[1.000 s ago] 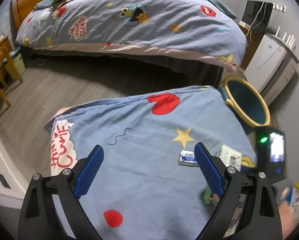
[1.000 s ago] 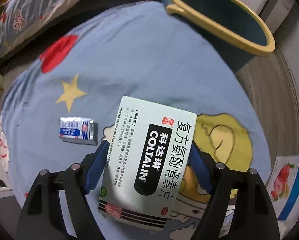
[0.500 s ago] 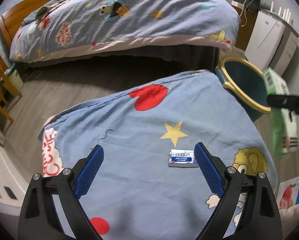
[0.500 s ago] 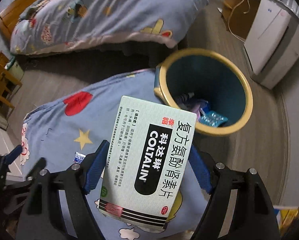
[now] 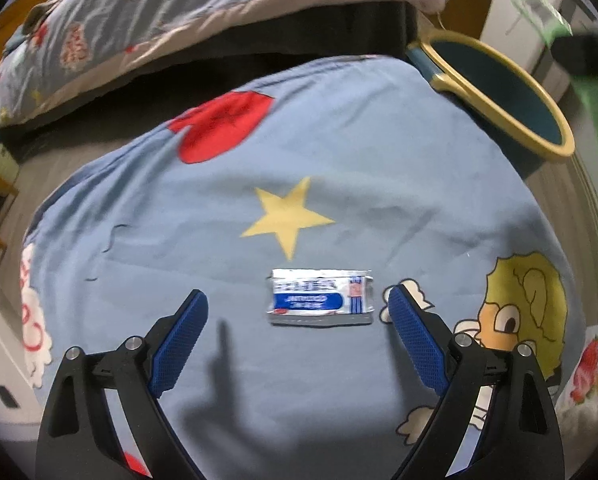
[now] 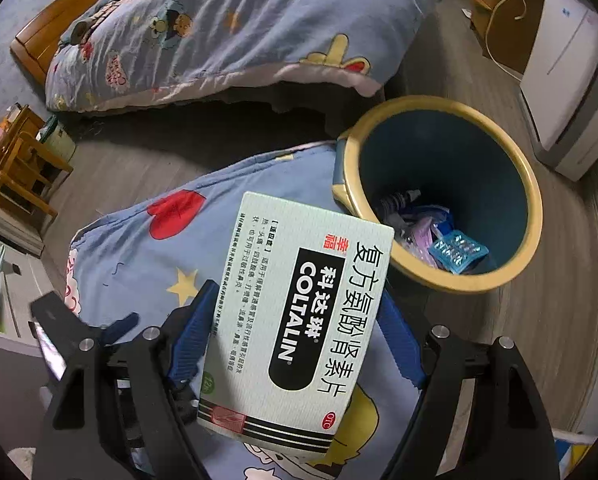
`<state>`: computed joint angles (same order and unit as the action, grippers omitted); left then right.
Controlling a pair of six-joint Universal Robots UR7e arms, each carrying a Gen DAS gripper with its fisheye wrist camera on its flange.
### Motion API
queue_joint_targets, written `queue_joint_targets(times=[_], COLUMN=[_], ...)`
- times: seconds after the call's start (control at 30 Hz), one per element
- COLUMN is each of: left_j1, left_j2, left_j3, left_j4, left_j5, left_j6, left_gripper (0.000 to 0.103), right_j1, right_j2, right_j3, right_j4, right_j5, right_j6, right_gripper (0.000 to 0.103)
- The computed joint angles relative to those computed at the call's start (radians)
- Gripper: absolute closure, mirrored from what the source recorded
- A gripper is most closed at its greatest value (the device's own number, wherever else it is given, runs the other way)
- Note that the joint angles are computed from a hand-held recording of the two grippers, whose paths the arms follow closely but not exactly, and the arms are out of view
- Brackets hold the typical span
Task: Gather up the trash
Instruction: 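Grasp the small foil medicine packet with the left tool while the right tool holds the box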
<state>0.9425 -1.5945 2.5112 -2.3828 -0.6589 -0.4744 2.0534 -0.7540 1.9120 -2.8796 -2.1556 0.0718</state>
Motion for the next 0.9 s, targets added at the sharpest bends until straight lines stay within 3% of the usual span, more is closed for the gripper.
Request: queue_joint_targets(times=[0.37,0.53,0.63,0.73,0.9], left_j1=[0.037,0.041,0.032,0.022,0.013], left_j2=[0.05,0.039,0.022,0.008,-0.005], left_j3=[-0.016,-0.007,0.0,-0.003,-0.015], left_j4=[-0.014,-0.034,-0.021,0.014,0.095], left_j5=[-0.02,-0.035,-0.035,-0.03,-0.02], left_j6=[-0.024,-0.047,-0.047,-0.066,-0.094], left_gripper=[0.012,0.015,0.025,0.043,0.044], right_j1=[0.004,-0.016,-0.025,-0.025,-0.022], right_j2=[-0.029,-0.051,-0.062,-0.067,-0.066], right_j3=[0.004,0.012,0.016,0.018,0.018], right_j4=[-0.011,-0.013,-0.012,-0.018,-0.019], right_j5=[0.047,0.071,0.087,0.098,0.099], right_j6=[-0.071,-0.063,-0.052,-0.054,-0.059], right_gripper=[0.027,0.026,0.026,0.026,0.026])
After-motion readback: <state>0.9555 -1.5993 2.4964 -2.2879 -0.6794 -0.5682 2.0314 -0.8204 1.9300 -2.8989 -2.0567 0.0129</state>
